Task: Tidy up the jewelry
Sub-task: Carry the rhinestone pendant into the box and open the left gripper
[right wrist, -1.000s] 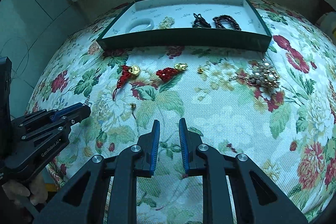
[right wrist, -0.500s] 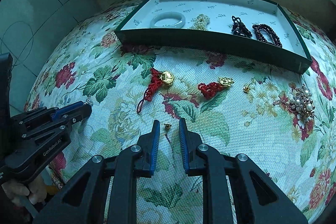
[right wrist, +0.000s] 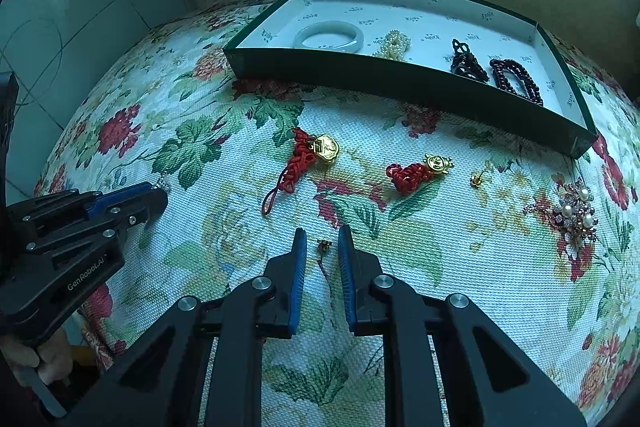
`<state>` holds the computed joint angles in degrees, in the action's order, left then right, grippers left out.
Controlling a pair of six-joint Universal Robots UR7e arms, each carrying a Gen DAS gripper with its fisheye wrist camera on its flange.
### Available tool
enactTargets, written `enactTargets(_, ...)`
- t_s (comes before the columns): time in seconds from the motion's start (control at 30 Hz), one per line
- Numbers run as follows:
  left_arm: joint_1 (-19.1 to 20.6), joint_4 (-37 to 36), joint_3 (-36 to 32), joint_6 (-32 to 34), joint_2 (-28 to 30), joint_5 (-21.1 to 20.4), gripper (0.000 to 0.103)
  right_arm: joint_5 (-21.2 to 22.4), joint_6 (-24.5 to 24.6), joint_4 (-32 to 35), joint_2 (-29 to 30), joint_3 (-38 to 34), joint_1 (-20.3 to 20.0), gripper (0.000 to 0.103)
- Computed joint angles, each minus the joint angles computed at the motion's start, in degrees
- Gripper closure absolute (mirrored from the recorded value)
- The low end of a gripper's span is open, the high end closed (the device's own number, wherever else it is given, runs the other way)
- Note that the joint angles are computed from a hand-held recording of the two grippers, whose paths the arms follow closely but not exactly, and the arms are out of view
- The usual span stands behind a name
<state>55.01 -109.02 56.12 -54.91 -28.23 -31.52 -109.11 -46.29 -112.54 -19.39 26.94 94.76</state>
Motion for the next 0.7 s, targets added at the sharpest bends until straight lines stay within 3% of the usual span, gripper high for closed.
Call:
enactTargets(0.13,-0.02,0.18,-0.3,0.0,0.2,0.02,0.092,0.06,0.19,-0.04,0.09,-0.29,-0.14,0.095)
enactTargets(0.5,-0.11,-0.05,-0.62,0.48,0.42,0.16,0.092,0.6,-0.04,-1.3,-0.92,1.23,-0.31,0.096)
enactTargets(0.7,-0.39,-1.58,-4.0,4.1,2.41,0.35,0.092,1.88,0.68,-0.16,0.07,-2.66,-0.59,0.096)
